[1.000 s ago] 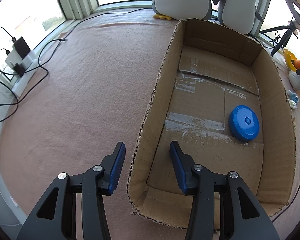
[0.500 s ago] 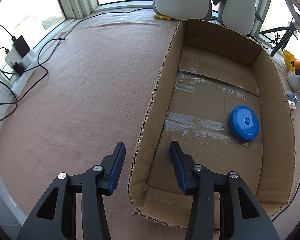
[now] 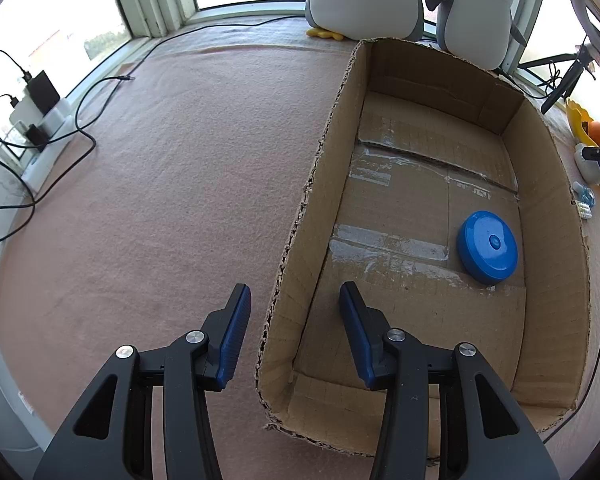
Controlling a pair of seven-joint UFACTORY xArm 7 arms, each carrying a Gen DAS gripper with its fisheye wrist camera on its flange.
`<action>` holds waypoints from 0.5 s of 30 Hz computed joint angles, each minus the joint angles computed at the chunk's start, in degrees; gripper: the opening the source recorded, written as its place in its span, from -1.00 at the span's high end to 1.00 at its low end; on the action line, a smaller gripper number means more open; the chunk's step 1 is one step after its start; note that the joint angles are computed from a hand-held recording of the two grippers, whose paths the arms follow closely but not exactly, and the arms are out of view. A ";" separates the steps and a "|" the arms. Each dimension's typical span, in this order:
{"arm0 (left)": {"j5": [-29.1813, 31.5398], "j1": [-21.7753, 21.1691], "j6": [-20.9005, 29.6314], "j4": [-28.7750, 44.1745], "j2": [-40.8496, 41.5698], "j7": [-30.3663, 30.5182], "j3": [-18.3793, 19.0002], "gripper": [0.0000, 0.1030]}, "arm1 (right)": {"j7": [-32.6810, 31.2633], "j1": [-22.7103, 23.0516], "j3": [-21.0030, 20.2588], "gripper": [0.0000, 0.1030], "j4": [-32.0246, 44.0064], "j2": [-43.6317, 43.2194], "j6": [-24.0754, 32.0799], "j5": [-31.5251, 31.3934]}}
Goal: Organize rigid objects
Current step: 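Move the right tool to the white speaker and grasp it, then carry the white speaker into the box and release it with the right gripper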
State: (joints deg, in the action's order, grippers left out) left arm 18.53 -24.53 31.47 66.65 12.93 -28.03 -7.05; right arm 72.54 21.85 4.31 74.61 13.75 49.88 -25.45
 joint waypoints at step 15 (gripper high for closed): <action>-0.73 0.17 -0.29 -0.19 -0.04 0.14 -0.10 0.12 | -0.43 1.88 0.20 0.64 1.15 0.14 4.58 -3.40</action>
State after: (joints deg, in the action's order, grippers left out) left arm 17.81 -24.36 31.18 66.45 12.89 -27.89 -7.16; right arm 72.11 23.72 4.51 75.76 13.89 54.45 -28.85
